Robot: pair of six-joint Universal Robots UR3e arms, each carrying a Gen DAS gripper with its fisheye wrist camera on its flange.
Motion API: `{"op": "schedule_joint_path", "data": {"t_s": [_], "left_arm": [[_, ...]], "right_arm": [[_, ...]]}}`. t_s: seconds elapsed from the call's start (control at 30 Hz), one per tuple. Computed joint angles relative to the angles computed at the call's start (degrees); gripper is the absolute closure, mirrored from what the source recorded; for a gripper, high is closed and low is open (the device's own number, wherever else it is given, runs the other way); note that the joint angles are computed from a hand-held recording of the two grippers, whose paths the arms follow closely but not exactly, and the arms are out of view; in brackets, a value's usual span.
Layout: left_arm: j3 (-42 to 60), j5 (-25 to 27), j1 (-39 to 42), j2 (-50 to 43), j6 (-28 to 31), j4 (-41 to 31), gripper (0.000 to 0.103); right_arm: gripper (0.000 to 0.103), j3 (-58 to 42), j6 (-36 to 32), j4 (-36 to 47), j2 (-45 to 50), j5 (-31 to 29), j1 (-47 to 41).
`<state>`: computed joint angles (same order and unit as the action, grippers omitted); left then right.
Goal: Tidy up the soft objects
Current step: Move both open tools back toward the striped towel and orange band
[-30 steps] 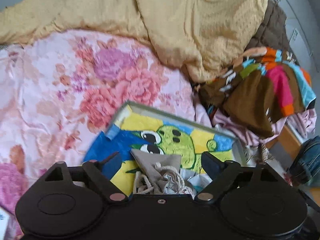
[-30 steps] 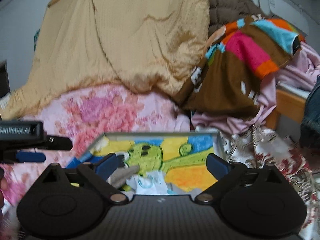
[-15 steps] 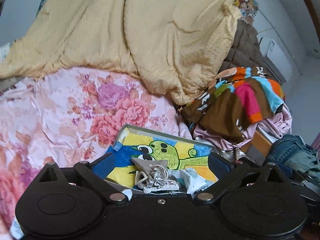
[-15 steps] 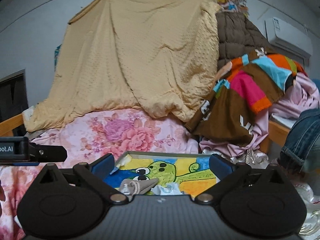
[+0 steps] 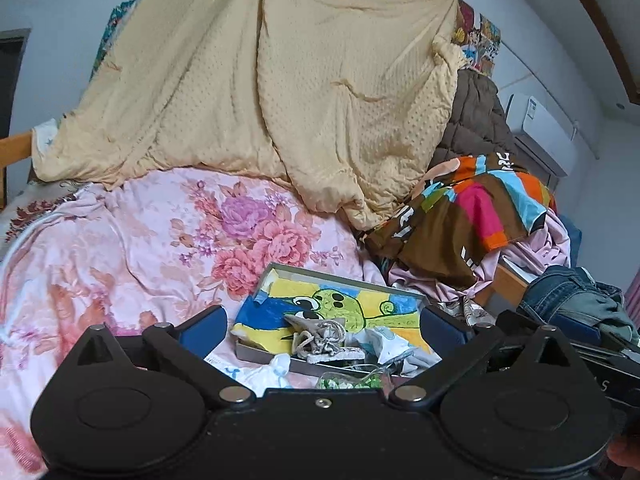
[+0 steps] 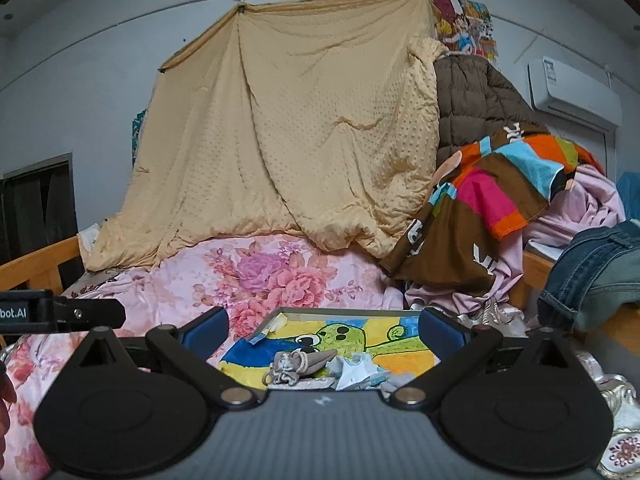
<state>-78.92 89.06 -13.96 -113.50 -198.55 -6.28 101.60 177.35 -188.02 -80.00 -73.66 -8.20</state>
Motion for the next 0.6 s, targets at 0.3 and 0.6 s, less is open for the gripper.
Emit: {"op": "schedule_joint_path", "data": {"t_s": [0.3, 0.6], "left_arm": [[-15.7, 2.0, -1.7, 7.8, 1.3, 8.2, 0.001], [-27.5, 3.0, -2.7, 13.7, -0.9, 11.6, 0.001]], "right_arm": [[0.0, 14.0, -0.4, -3.8, -9.8, 2.5, -2.0], [0.0, 24.5, -2.6, -3.8, -17.7, 3.9, -3.6]]}}
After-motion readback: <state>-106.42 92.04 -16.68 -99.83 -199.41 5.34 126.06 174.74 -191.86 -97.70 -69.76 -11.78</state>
